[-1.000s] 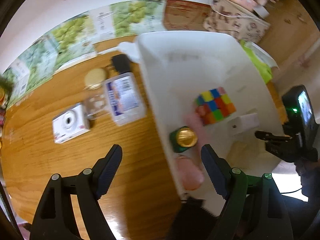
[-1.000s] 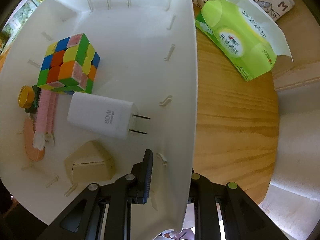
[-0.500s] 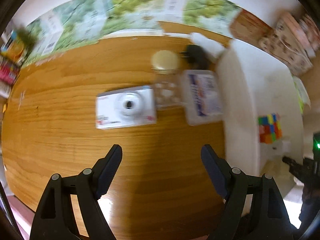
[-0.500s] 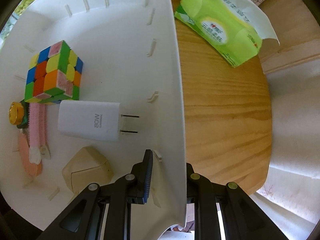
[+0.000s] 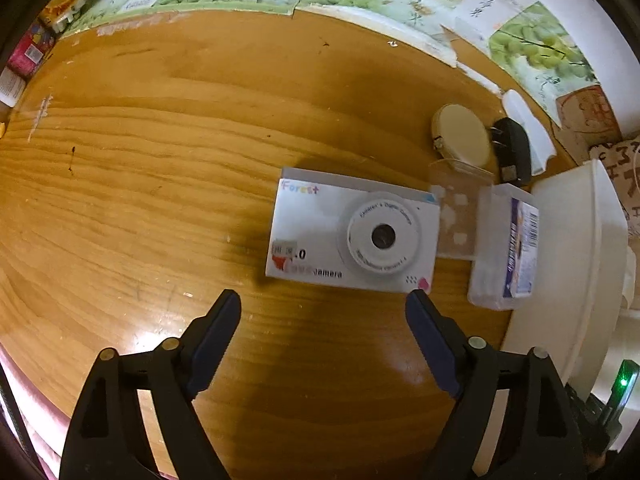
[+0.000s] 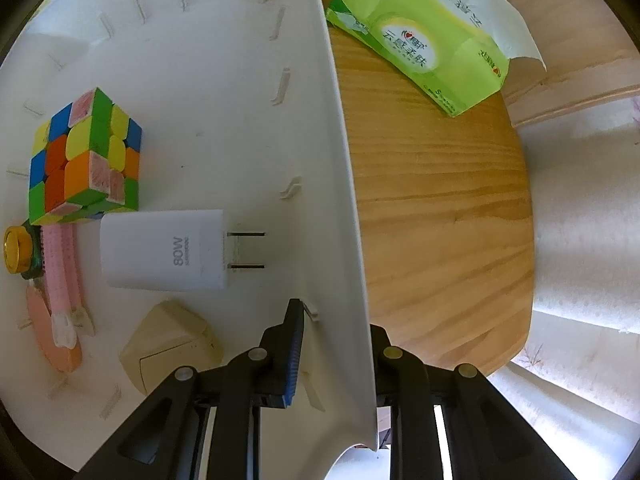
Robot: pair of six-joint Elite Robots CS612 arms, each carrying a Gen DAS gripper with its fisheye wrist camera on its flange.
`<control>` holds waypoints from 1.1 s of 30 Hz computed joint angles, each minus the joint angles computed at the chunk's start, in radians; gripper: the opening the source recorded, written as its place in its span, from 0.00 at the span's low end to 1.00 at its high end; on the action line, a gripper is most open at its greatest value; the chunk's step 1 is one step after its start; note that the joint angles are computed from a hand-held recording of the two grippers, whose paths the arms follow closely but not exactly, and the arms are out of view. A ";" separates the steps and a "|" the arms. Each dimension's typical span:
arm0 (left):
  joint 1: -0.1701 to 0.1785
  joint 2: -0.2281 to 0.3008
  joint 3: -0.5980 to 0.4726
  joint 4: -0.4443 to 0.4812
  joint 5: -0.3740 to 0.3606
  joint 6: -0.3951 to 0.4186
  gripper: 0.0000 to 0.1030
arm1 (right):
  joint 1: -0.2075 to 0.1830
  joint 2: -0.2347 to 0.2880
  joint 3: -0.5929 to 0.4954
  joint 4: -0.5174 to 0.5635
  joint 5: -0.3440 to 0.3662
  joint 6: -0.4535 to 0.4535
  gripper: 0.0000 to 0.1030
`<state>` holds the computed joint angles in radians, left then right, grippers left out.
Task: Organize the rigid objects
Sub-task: 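Move the open left tool over the desk to the white lens toy, then close the left tool on the white lens toy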
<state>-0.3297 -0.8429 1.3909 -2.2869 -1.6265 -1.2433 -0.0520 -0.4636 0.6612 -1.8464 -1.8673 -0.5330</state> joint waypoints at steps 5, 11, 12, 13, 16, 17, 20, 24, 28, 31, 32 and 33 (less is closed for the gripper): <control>0.000 0.016 -0.023 0.011 0.012 0.002 0.88 | 0.002 0.016 -0.029 0.026 -0.013 0.013 0.23; -0.004 0.029 -0.047 0.029 0.034 0.005 0.94 | 0.004 0.033 -0.054 0.042 -0.023 0.019 0.23; -0.005 0.030 -0.050 0.027 0.036 0.005 0.94 | 0.004 0.037 -0.060 0.045 -0.022 0.020 0.23; -0.005 0.031 -0.050 0.019 0.039 0.003 0.94 | 0.004 0.039 -0.063 0.047 -0.022 0.021 0.23; -0.004 0.034 -0.043 -0.032 0.038 -0.006 0.94 | 0.003 0.036 -0.059 0.050 -0.021 0.023 0.23; -0.004 0.034 -0.041 -0.047 0.039 -0.013 0.94 | 0.003 0.036 -0.059 0.052 -0.021 0.024 0.23; -0.004 0.037 -0.041 -0.063 0.046 -0.024 0.94 | 0.003 0.036 -0.061 0.058 -0.019 0.024 0.23; 0.009 0.051 -0.057 -0.037 0.043 -0.027 0.95 | 0.002 0.040 -0.068 0.065 -0.018 0.022 0.23; 0.008 0.067 -0.090 0.016 0.073 -0.018 0.95 | 0.002 0.045 -0.078 0.074 -0.016 0.022 0.23; 0.010 0.077 -0.105 0.044 0.066 -0.022 0.95 | 0.002 0.047 -0.080 0.074 -0.019 0.022 0.23; 0.009 0.081 -0.112 0.054 0.077 -0.020 0.95 | 0.002 0.047 -0.080 0.074 -0.019 0.021 0.23; 0.009 0.084 -0.119 0.063 0.082 -0.015 0.94 | 0.002 0.047 -0.080 0.074 -0.019 0.021 0.23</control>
<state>-0.3212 -0.7586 1.2724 -2.2237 -1.5447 -1.2582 -0.0500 -0.4163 0.5812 -1.7719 -1.8859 -0.5118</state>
